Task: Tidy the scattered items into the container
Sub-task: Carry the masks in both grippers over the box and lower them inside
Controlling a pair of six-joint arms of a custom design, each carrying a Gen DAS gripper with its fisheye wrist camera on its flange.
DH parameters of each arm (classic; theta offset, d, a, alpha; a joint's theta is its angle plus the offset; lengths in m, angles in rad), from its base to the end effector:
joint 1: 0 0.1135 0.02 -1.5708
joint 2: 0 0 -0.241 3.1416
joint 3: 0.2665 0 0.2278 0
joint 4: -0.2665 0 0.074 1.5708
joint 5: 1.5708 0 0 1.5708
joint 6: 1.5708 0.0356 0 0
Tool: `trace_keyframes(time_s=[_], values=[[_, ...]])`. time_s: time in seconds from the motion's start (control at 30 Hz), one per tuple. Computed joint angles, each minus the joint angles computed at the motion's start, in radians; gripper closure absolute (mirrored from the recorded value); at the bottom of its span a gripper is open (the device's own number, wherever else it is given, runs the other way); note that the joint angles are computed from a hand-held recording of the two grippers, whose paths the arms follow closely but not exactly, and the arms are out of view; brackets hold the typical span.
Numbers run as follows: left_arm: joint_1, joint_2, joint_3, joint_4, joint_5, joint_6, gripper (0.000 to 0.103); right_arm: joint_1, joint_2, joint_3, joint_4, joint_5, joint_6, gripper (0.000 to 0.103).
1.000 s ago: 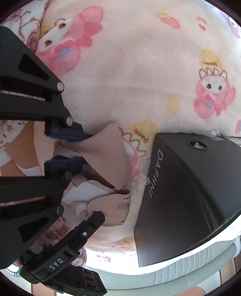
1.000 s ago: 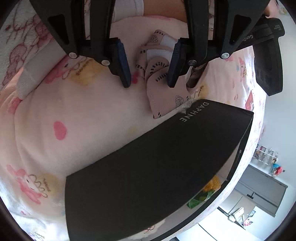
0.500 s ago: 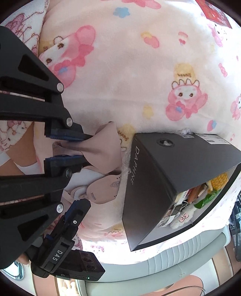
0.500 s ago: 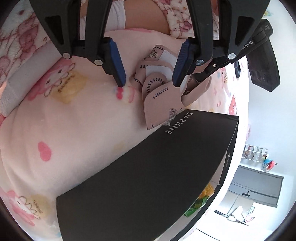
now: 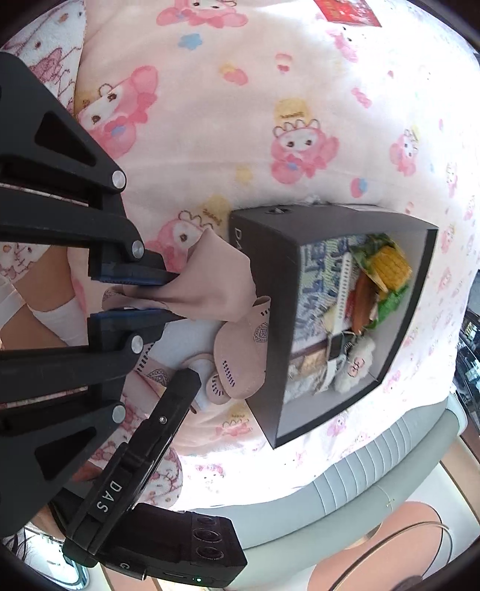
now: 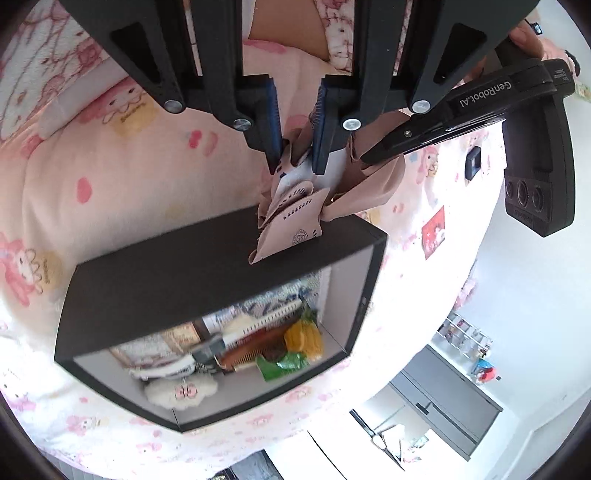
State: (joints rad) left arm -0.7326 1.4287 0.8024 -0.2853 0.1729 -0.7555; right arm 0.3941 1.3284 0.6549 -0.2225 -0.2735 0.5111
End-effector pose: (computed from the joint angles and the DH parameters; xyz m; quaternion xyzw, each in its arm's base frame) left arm 0.1936 -0.1824 0.1856 0.0172 0.9429 -0.2785 0.1819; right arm 0.2170 0.1006 0.1727 0.0096 0.9358 0.2591 0.2387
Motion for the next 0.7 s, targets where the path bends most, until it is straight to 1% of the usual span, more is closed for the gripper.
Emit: trace_keyframes(time_s=[0.07,0.1,0.17,0.33,0.4,0.43,0.5,0.57,0.6,0.7], values=[[0.001,0.005,0.063,-0.022,0.007,0.013,0.094,-0.019,-0.052,0.022,-0.040,-0.008,-0.014,0.090],[0.011,0.009,0.090,-0.028,0.019,0.027,0.094,-0.026,-0.061,0.041,-0.052,-0.011,-0.022,0.090],[0.026,0.055,0.185,-0.053,0.022,0.049,0.094,-0.056,-0.060,0.097,-0.082,-0.022,-0.054,0.090],[0.090,0.283,0.464,-0.085,0.013,0.076,0.094,-0.155,0.035,0.275,-0.110,-0.024,-0.098,0.090],[0.113,0.387,0.581,-0.123,0.015,0.080,0.094,-0.180,0.108,0.339,-0.112,0.009,-0.124,0.090],[0.120,0.446,0.644,-0.148,0.007,0.086,0.094,-0.179,0.169,0.388,-0.137,0.041,-0.147,0.090],[0.125,0.564,0.779,-0.249,-0.030,0.104,0.094,-0.177,0.301,0.491,-0.208,0.090,-0.203,0.090],[0.127,0.675,0.908,-0.363,-0.062,0.112,0.094,-0.190,0.397,0.560,-0.279,0.096,-0.244,0.089],[0.128,0.706,0.939,-0.396,-0.077,0.110,0.094,-0.202,0.432,0.582,-0.306,0.095,-0.255,0.089],[0.129,0.728,0.945,-0.425,-0.123,0.104,0.094,-0.232,0.479,0.606,-0.334,0.111,-0.289,0.087]])
